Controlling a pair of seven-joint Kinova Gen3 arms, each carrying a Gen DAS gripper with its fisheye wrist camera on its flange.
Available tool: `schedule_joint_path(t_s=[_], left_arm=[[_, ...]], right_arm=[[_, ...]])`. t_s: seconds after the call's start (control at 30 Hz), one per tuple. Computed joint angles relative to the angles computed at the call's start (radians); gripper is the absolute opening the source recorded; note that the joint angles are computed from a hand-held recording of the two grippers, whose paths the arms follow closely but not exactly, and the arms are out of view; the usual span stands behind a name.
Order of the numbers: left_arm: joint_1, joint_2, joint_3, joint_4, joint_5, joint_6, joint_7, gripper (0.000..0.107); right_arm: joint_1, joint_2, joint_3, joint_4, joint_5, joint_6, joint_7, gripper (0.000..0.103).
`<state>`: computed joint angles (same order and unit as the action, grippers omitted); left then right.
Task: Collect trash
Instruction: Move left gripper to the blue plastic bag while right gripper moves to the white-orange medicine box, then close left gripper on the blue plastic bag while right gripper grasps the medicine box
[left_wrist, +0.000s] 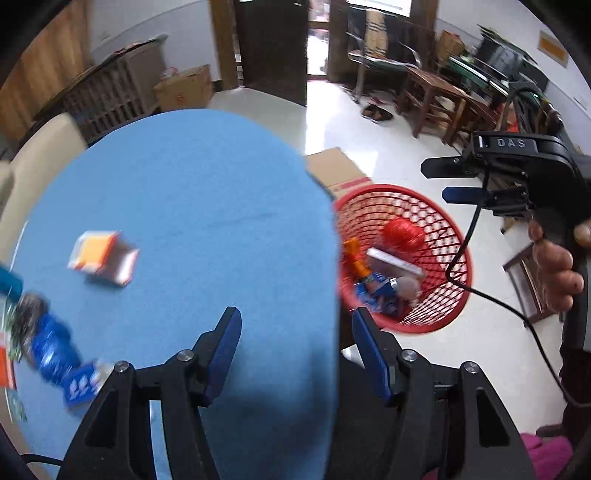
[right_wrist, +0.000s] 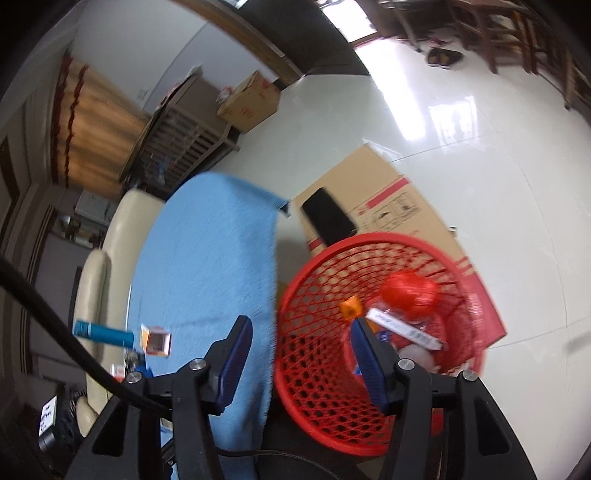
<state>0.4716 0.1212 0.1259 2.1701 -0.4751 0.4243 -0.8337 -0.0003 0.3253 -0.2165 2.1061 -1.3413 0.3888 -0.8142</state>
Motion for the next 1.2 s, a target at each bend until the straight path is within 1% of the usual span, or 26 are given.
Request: schedule_joint_path(t_s=[0.03,0.07,0.1,0.17,0.23,0.3,0.33,0.37,0.43,0.47,0.57,0.6,0.63,0.67,0.7,0.73,0.87,0.9,0.93,0.97,1.0,1.03,1.07,1.13,1.17,1.2], left_arm=[[-0.017,-0.023,0.001,0.023,-0.016,-0.006,0.017,0.064],[-0.048,-0.051,0.021,0.055,-0.042,-0.014,0.051,0.065],[-0.095,-0.091,0.040,0.096,-0.061,-0.026,0.074,0.069],[-0.187,-0.143,0.081,0.143,-0.053,-0.038,0.071,0.071],[-0.280,-0.196,0.085,0.196,0.003,-0.063,0.004,0.071],[-0.373,-0.229,0.095,0.234,0.070,-0.082,-0.077,0.071],[-0.418,-0.241,0.093,0.252,0.099,-0.091,-0.118,0.071],[-0.445,-0.248,0.074,0.268,0.124,-0.101,-0.159,0.071],[-0.462,-0.264,-0.008,0.289,0.175,-0.117,-0.240,0.071],[-0.469,-0.272,-0.054,0.296,0.199,-0.127,-0.281,0.071],[-0.461,-0.272,-0.193,0.284,0.296,-0.158,-0.403,0.071],[-0.440,-0.266,-0.239,0.278,0.332,-0.168,-0.443,0.071],[-0.437,-0.252,-0.269,0.266,0.369,-0.182,-0.484,0.071],[-0.446,-0.236,-0.281,0.255,0.409,-0.195,-0.525,0.073],[-0.472,-0.215,-0.274,0.242,0.448,-0.208,-0.565,0.073],[-0.514,-0.186,-0.249,0.226,0.486,-0.218,-0.606,0.073],[-0.700,-0.083,-0.112,0.175,0.646,-0.225,-0.765,0.073],[-0.746,-0.065,-0.077,0.165,0.687,-0.214,-0.802,0.073],[-0.791,-0.039,-0.043,0.149,0.728,-0.201,-0.836,0.073],[-0.817,-0.018,-0.027,0.137,0.768,-0.190,-0.873,0.073],[-0.825,0.004,-0.029,0.127,0.809,-0.183,-0.907,0.073],[-0.815,0.020,-0.047,0.122,0.843,-0.179,-0.936,0.073],[-0.786,0.029,-0.079,0.122,0.861,-0.184,-0.950,0.073],[-0.694,0.038,-0.170,0.120,0.870,-0.188,-0.955,0.073],[-0.655,0.040,-0.211,0.122,0.894,-0.191,-0.977,0.063],[-0.632,0.041,-0.239,0.123,0.931,-0.189,-1.015,0.054]], right_arm=[[-0.044,0.005,0.008,-0.020,0.037,-0.007,-0.041,0.059],[-0.090,0.010,0.033,-0.039,0.077,-0.003,-0.081,0.059],[-0.136,0.018,0.049,-0.059,0.118,-0.004,-0.122,0.059],[-0.229,0.042,0.067,-0.115,0.199,-0.005,-0.203,0.059],[-0.322,0.067,0.104,-0.173,0.281,0.008,-0.274,0.059],[-0.414,0.105,0.135,-0.257,0.362,0.036,-0.322,0.059],[-0.461,0.120,0.168,-0.297,0.403,0.060,-0.355,0.059],[-0.507,0.141,0.187,-0.343,0.443,0.074,-0.379,0.060],[-0.597,0.182,0.239,-0.436,0.525,0.112,-0.441,0.063],[-0.625,0.205,0.245,-0.482,0.565,0.121,-0.464,0.065],[-0.651,0.275,0.208,-0.610,0.687,0.145,-0.535,0.065],[-0.652,0.302,0.186,-0.655,0.728,0.154,-0.556,0.066],[-0.647,0.319,0.162,-0.688,0.769,0.159,-0.580,0.068],[-0.652,0.340,0.146,-0.728,0.809,0.165,-0.602,0.069],[-0.660,0.357,0.135,-0.760,0.850,0.165,-0.625,0.069],[-0.663,0.371,0.119,-0.779,0.891,0.161,-0.647,0.069],[-0.690,0.450,0.079,-0.922,1.054,0.200,-0.717,0.070],[-0.691,0.461,0.067,-0.941,1.085,0.203,-0.729,0.070],[-0.697,0.474,0.064,-0.963,1.110,0.207,-0.731,0.073],[-0.700,0.488,0.056,-0.984,1.132,0.215,-0.729,0.074],[-0.701,0.503,0.047,-1.007,1.152,0.227,-0.727,0.075],[-0.704,0.517,0.042,-1.031,1.171,0.245,-0.726,0.075],[-0.712,0.538,0.042,-1.068,1.191,0.280,-0.726,0.075],[-0.725,0.571,0.043,-1.118,1.220,0.327,-0.726,0.075],[-0.723,0.579,0.031,-1.123,1.242,0.326,-0.739,0.075],[-0.712,0.580,0.002,-1.112,1.280,0.308,-0.762,0.074]])
